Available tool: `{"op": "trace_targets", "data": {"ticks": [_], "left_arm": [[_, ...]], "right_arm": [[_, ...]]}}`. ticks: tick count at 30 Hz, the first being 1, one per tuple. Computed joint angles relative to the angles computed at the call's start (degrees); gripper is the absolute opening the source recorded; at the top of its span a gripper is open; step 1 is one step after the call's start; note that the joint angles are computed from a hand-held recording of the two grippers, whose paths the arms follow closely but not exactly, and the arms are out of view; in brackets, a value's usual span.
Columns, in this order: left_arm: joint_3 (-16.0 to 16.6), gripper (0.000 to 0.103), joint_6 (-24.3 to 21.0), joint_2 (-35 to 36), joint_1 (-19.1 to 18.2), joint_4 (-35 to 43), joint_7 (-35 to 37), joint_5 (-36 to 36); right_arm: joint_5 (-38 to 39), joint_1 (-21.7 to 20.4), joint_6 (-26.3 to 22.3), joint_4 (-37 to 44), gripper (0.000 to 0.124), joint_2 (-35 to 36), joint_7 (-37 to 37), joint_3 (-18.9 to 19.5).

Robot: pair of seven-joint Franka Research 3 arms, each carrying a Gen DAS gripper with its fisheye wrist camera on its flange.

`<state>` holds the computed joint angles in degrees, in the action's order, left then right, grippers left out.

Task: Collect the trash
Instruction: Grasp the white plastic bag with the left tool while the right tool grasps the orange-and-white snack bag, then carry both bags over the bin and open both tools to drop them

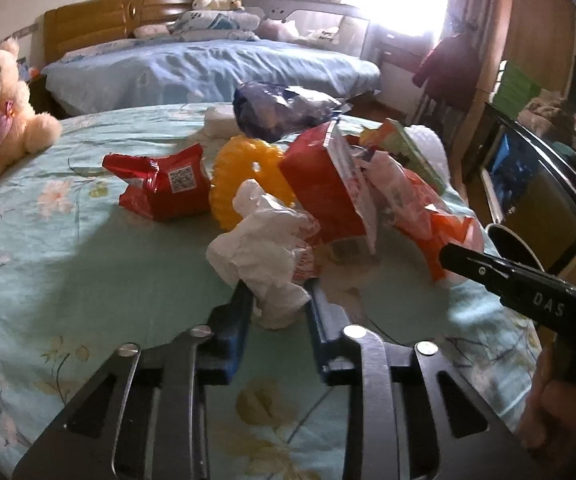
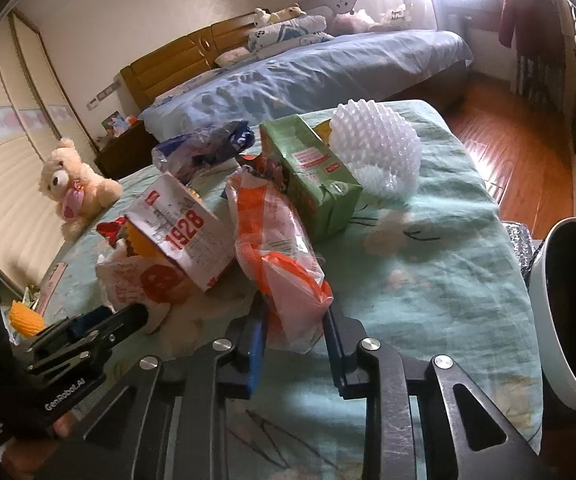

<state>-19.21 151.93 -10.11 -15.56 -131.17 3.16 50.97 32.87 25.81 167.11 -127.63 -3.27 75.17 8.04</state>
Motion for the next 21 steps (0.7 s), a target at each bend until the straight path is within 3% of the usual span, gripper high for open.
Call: {"op": "trace_targets", "data": {"ticks": [10, 21], "left_arm": [[-2.01, 0.022, 1.11, -3.64, -0.59, -1.86, -2.41, 2.01], [-2.33, 0.022, 2.78, 2.03, -2.52, 4.02, 0.52, 2.17]], "right_arm": [[4.66, 1.37, 1.49, -4.50, 0.025, -5.56, -2.93, -1.21], [1.58, -0.82, 2.63, -10.61, 0.026, -11.21, 1.98, -2.66]]}}
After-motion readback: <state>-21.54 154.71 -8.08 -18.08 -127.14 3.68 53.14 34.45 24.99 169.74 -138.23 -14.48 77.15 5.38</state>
